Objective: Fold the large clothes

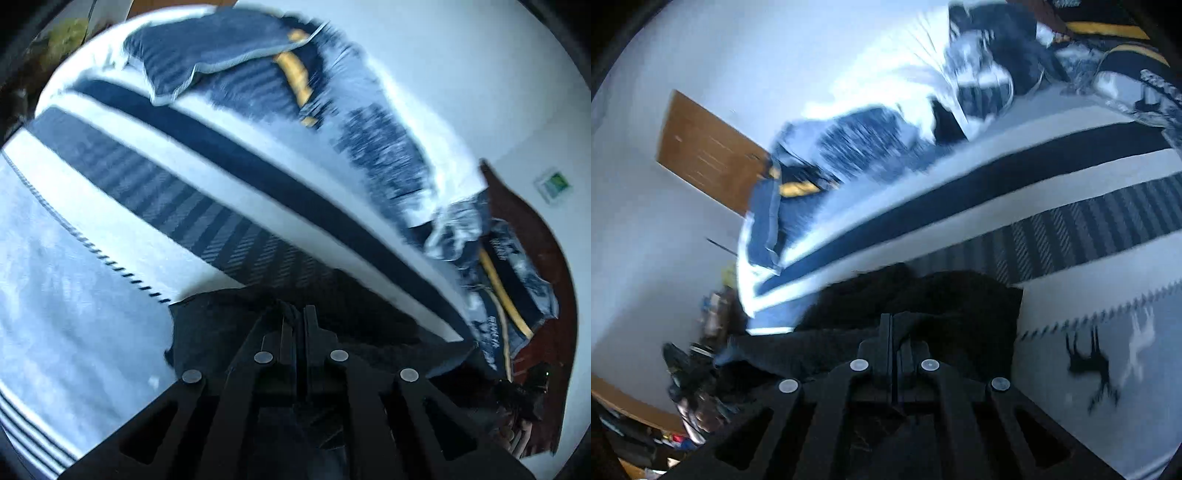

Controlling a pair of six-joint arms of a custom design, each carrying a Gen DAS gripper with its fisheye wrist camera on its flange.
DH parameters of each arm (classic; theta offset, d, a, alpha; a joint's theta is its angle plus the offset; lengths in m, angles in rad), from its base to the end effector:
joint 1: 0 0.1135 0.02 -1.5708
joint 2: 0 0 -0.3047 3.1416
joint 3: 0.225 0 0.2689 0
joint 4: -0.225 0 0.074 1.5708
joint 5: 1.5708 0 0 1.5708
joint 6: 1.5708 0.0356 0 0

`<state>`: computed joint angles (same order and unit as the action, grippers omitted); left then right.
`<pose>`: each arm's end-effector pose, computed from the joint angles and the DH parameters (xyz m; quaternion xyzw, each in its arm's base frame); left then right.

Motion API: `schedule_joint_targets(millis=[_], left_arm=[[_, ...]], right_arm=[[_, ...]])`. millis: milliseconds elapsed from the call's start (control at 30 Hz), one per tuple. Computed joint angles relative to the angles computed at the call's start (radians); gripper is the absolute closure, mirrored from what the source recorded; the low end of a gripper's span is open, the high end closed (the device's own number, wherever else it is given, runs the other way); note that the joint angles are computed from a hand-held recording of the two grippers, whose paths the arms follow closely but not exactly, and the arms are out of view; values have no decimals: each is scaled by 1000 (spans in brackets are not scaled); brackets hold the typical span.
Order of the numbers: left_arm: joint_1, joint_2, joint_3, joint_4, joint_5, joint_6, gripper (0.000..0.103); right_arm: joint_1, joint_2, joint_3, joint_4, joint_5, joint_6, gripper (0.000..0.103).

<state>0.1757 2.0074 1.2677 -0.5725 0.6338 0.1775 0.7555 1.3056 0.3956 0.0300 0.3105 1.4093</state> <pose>0.4066 0.0508 0.1580 0.0410 0.9422 -0.2827 0.1749 0.1655 0.1410 0.1543 0.3481 0.8636 0.2271 0.2854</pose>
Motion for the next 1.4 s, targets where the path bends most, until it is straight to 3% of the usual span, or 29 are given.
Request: schedule_joint_targets(millis=[67, 133, 267, 300, 400, 467, 500, 533, 600, 667, 767, 1000, 1033, 1067, 1100, 1133, 1200, 1333, 1400], left_arm=[[-31, 76, 21, 58, -43, -37, 97], [-43, 153, 48, 107, -61, -70, 96], [-18, 255, 114, 87, -17, -106, 92], [-11, 262, 124, 82, -16, -118, 86], [36, 222, 105, 130, -44, -172, 50], [84, 166, 55, 183, 7, -177, 49], [95, 153, 49, 172, 18, -161, 49], [106, 136, 42, 152, 29, -140, 48], [115, 103, 10, 136, 36, -96, 46], [102, 75, -30, 136, 1, -43, 44], [55, 64, -69, 133, -49, 9, 44], [-38, 116, -64, 181, -147, -22, 46], [-50, 116, -72, 199, -173, -23, 68], [-55, 126, -66, 187, -170, -8, 84], [-55, 140, -49, 161, -156, 6, 97], [-52, 131, -61, 173, -157, 7, 100], [-23, 63, -128, 251, -116, 24, 101], [26, 9, -166, 310, -85, -3, 100], [-35, 51, -158, 359, -210, -25, 100]], right_arm=[[-150, 206, -21, 208, -136, -90, 102], [-229, 361, -26, 344, -199, -125, 100], [-319, 608, -53, 616, -299, -131, 99], [-334, 663, -63, 681, -324, -124, 99], [-340, 711, -106, 799, -336, -115, 98], [-311, 639, -146, 794, -289, -122, 94], [-286, 583, -164, 771, -257, -119, 82], [-262, 512, -182, 725, -222, -109, 54], [-189, 360, -203, 598, -105, -73, 18], [-125, 217, -186, 425, -46, -84, 18], [-66, 166, -157, 313, -18, -72, 18], [-123, 374, -66, 335, -125, -115, 23], [-138, 410, -49, 335, -157, -121, 35], [-163, 465, -19, 329, -207, -140, 47], [-176, 493, -8, 337, -236, -149, 69], [-188, 523, -9, 375, -270, -140, 83], [-168, 470, -15, 337, -233, -138, 97], [-40, 200, 20, -2, -10, -65, 101], [-24, 198, 40, -63, 21, -49, 101]])
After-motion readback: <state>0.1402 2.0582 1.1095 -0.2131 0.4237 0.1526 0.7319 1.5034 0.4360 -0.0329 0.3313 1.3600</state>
